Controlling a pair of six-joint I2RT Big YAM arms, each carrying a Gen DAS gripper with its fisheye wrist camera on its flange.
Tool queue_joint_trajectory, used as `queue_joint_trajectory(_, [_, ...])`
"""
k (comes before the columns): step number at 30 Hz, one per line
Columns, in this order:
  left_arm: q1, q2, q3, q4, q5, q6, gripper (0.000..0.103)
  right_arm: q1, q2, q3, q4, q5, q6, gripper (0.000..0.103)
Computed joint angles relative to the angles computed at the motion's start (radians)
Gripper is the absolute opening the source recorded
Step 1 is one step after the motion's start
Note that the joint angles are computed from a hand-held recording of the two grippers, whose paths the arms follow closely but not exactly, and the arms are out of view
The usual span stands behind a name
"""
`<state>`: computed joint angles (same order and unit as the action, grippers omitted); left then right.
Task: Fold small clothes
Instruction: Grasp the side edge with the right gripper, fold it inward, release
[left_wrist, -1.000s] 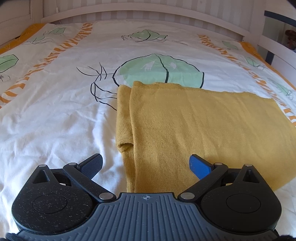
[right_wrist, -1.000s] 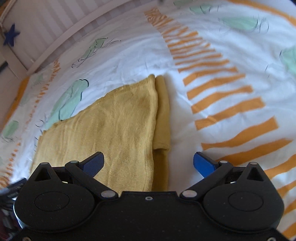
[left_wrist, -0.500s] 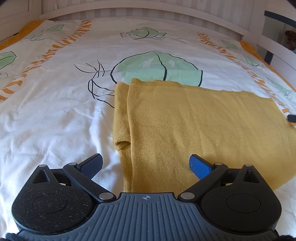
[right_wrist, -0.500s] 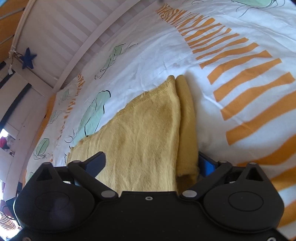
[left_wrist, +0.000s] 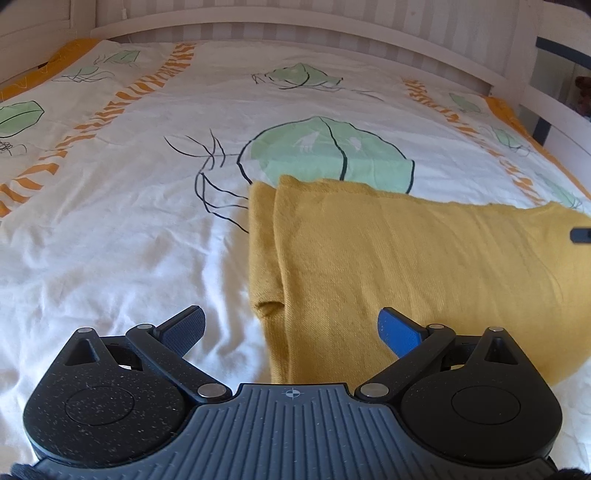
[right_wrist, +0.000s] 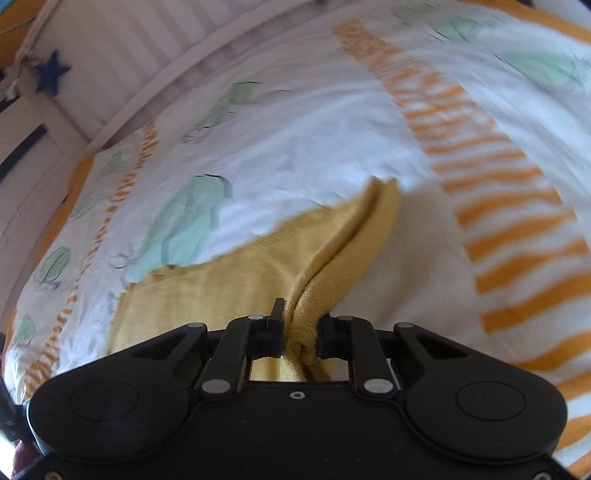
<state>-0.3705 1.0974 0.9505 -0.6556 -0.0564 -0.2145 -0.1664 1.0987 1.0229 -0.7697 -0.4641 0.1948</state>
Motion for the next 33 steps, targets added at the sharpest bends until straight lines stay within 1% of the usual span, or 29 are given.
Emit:
queue_joint_trajectory(2, [0.010, -0.003, 0.003, -0.003, 0.006, 0.000, 0.101, 0.049, 0.002, 0.033, -0.014, 0.025, 0.005, 0.024])
queue_joint_trajectory(6, [0.035, -0.008, 0.012, -0.008, 0.019, 0.000, 0.101, 0.161, 0.021, 0.084, -0.014, 0.071, 0.038, 0.024])
queue_joint_trajectory(12, [0.082, -0.017, 0.023, -0.013, 0.020, -0.005, 0.101, 0.334, 0.084, 0.134, 0.010, 0.122, 0.076, 0.023])
queue_joint_trajectory(17, [0.130, -0.022, 0.030, -0.011, 0.020, -0.023, 0.101, 0.456, 0.137, 0.140, 0.062, 0.162, 0.120, 0.022])
queue_joint_trajectory(19, [0.147, -0.022, 0.033, -0.014, 0.024, -0.032, 0.101, 0.492, 0.157, 0.141, 0.083, 0.169, 0.143, 0.022])
queue_joint_trajectory(21, [0.160, -0.021, 0.034, -0.015, 0.031, -0.042, 0.101, 0.528, 0.172, 0.143, 0.099, 0.194, 0.165, 0.022])
queue_joint_trajectory(23, [0.168, -0.021, 0.036, -0.016, 0.037, -0.048, 0.101, 0.559, 0.185, 0.145, 0.104, 0.217, 0.169, 0.022])
queue_joint_trajectory(29, [0.181, -0.020, 0.035, -0.012, 0.040, -0.063, 0.101, 0.613, 0.216, 0.132, 0.140, 0.255, 0.209, 0.022])
queue_joint_trajectory(31, [0.185, -0.021, 0.033, -0.012, 0.039, -0.069, 0.101, 0.618, 0.228, 0.126, 0.154, 0.256, 0.229, 0.024])
queue_joint_trajectory(32, [0.187, -0.021, 0.032, -0.011, 0.039, -0.071, 0.101, 0.617, 0.235, 0.124, 0.162, 0.245, 0.237, 0.029])
queue_joint_trajectory(33, [0.189, -0.020, 0.032, -0.011, 0.038, -0.074, 0.101, 0.613, 0.238, 0.119, 0.171, 0.223, 0.245, 0.030])
